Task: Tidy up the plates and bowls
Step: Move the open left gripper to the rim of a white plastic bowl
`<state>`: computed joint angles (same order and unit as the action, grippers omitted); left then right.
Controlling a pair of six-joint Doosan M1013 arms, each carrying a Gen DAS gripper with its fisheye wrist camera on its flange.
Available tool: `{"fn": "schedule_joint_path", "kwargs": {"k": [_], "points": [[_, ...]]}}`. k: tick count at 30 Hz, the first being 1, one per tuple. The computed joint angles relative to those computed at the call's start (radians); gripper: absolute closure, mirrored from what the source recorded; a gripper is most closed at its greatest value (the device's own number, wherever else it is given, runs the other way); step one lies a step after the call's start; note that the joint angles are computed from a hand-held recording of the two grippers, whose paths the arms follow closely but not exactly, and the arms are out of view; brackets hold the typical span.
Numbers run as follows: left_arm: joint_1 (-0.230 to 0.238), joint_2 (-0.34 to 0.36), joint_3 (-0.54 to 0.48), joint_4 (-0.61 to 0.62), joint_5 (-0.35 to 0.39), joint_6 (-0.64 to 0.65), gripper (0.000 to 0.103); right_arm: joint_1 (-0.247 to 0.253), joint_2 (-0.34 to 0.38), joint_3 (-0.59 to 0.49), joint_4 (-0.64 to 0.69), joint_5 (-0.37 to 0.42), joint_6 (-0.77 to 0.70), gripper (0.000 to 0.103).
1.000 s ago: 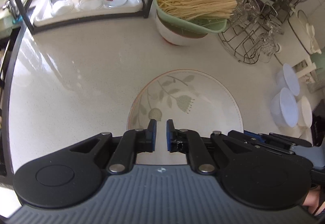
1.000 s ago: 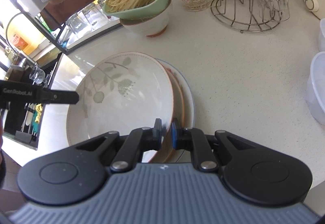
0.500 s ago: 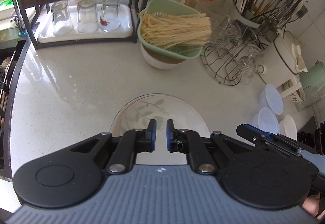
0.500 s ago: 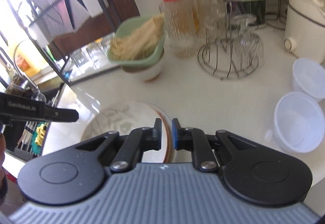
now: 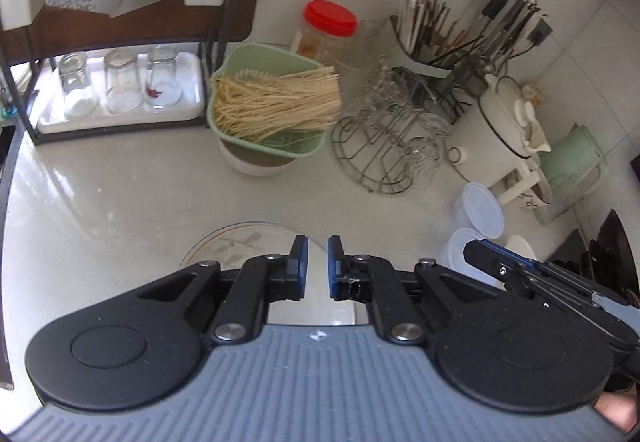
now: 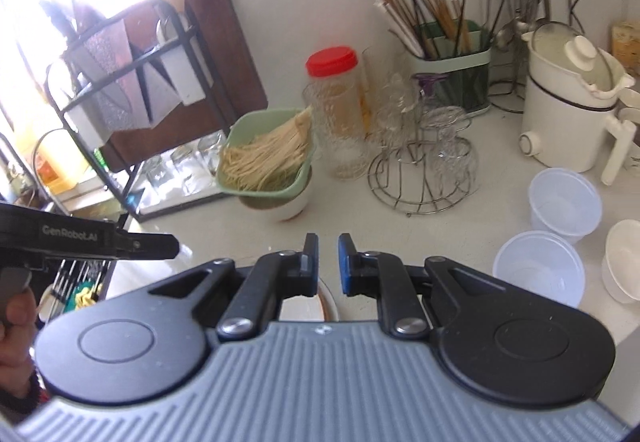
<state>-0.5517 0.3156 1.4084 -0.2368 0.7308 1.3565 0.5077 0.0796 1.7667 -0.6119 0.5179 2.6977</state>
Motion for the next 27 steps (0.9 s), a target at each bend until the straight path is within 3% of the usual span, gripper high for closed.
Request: {"fn": "schedule_joint_path", "kwargs": {"k": [8,13,16,27], "points": [[0.011,0.03,-0.03,-0.105,0.017,0.134,0.093,0.022,-0.002,-0.007,-0.115,0.097,0.157,0.089],[-0.006,0.055,-0.06,-0.085,0.028,0.15,0.093,0.017,-0.01,0.008,-0.156,0.096,0.209,0.089],[-0.023,0.068,-0.076,-0.062,0.018,0.128,0.093,-0.001,-0.015,0.025,-0.178,0.075,0.207,0.089],[-0.105,0.164,-0.206,-0.042,0.068,0.035,0.093,-0.125,-0.063,0.086,-0.055,0.029,0.018,0.089]]}}
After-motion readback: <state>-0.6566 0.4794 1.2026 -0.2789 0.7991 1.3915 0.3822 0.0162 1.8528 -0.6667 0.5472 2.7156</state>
